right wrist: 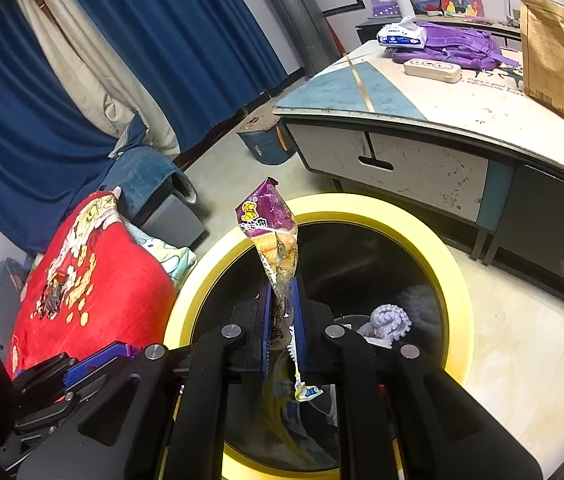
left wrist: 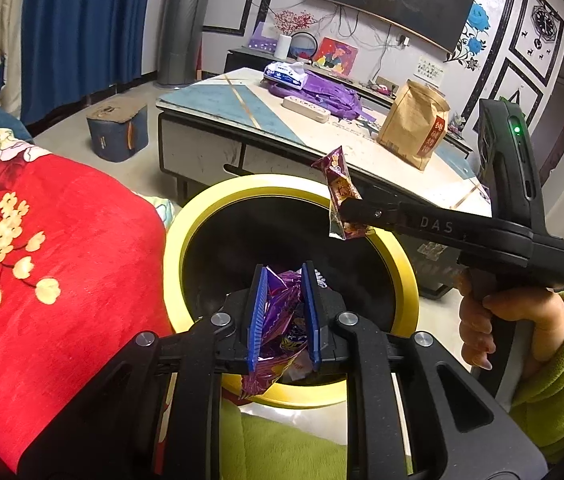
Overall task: Collect trash
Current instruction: 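Open both tools to drop the purple wrappers into the bin, then move both tools back over the bedspread toward the blue cloth and black wrapper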
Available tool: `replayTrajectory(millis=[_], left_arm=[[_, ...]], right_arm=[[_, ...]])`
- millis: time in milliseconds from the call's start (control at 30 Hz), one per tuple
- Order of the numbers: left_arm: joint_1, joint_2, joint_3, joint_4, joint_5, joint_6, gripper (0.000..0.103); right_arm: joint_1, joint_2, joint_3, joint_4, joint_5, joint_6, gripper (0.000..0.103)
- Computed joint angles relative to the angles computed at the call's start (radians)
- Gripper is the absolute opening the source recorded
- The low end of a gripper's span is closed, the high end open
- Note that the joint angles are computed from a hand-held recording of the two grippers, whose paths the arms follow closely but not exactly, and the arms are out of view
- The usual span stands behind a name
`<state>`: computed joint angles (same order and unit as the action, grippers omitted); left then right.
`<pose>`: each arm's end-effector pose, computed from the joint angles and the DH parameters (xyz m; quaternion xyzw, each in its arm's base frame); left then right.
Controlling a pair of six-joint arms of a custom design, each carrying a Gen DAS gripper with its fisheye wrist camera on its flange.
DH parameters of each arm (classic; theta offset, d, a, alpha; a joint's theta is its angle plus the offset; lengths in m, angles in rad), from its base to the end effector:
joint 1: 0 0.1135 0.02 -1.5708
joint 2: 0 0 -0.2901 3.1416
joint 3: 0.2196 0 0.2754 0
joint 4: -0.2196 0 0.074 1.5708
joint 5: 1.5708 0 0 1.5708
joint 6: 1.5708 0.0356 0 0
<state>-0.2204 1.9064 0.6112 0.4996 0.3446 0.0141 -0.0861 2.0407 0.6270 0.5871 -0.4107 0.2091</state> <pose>0.3112 -0.0821 0.0683 0.1711 0.8983 -0.1962 0.3540 0.3249 -0.0138 0.0376 0.0608 0.9130 0.2115 0.3436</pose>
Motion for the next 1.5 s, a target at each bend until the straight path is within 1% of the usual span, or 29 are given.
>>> replayTrajectory(millis=[67, 133, 167, 233, 267, 300, 333, 367, 400, 433, 467, 500, 600, 933, 1200, 1433, 1500], left_arm=[[-0.005, 0.007, 0.005, 0.0, -0.003, -0.001, 0.012], [-0.011, 0.013, 0.007, 0.003, -0.004, -0.007, 0.012], [-0.012, 0.018, 0.008, 0.005, -0.001, -0.006, 0.012], [-0.014, 0.021, 0.01, 0.005, -0.004, -0.002, 0.015], [-0.013, 0.022, 0.01, 0.007, -0.001, -0.003, 0.024], [-0.011, 0.022, 0.008, 0.012, -0.004, -0.008, 0.043], [-0.007, 0.019, 0.005, 0.017, -0.008, -0.013, 0.053], [-0.002, 0.016, -0.001, 0.022, -0.009, -0.014, 0.065], [0.001, 0.007, -0.009, 0.031, -0.017, -0.019, 0.068], [0.005, -0.001, -0.016, 0.037, -0.021, -0.02, 0.073], [0.007, -0.009, -0.023, 0.043, -0.027, -0.021, 0.084], [0.011, -0.021, -0.034, 0.054, -0.039, -0.026, 0.093], [0.022, -0.049, -0.057, 0.07, -0.056, -0.028, 0.093], [0.081, -0.176, -0.132, 0.079, -0.119, -0.026, 0.093], [0.16, -0.331, -0.228, 0.095, -0.163, -0.012, 0.093], [0.248, -0.461, -0.288, 0.096, -0.176, -0.006, 0.093], [0.285, -0.493, -0.298, 0.09, -0.167, -0.004, 0.093]], right_arm=[[-0.005, 0.003, 0.001, 0.001, -0.001, 0.003, 0.012], [-0.011, 0.005, 0.001, 0.002, -0.004, 0.007, 0.016], [-0.013, 0.006, 0.001, 0.004, -0.003, 0.01, 0.021], [-0.018, 0.006, -0.001, 0.011, -0.001, 0.02, 0.026], [-0.022, 0.005, -0.002, 0.013, 0.001, 0.024, 0.029], [-0.023, 0.004, -0.003, 0.015, 0.002, 0.028, 0.033], [-0.027, 0.003, -0.006, 0.02, 0.0, 0.034, 0.035], [-0.031, 0.002, -0.009, 0.026, -0.002, 0.041, 0.04], [-0.033, 0.001, -0.01, 0.029, -0.003, 0.044, 0.042], [-0.034, -0.002, -0.013, 0.032, 0.001, 0.048, 0.042], [-0.035, -0.004, -0.015, 0.036, 0.004, 0.051, 0.043], [-0.034, -0.007, -0.018, 0.042, 0.007, 0.056, 0.045], [-0.028, -0.019, -0.026, 0.05, 0.011, 0.06, 0.049], [0.051, -0.113, -0.086, 0.096, 0.042, 0.052, 0.05], [0.147, -0.19, -0.126, 0.112, 0.081, 0.044, 0.052], [0.244, -0.25, -0.156, 0.135, 0.131, 0.041, 0.055], [0.273, -0.27, -0.164, 0.138, 0.149, 0.04, 0.058]])
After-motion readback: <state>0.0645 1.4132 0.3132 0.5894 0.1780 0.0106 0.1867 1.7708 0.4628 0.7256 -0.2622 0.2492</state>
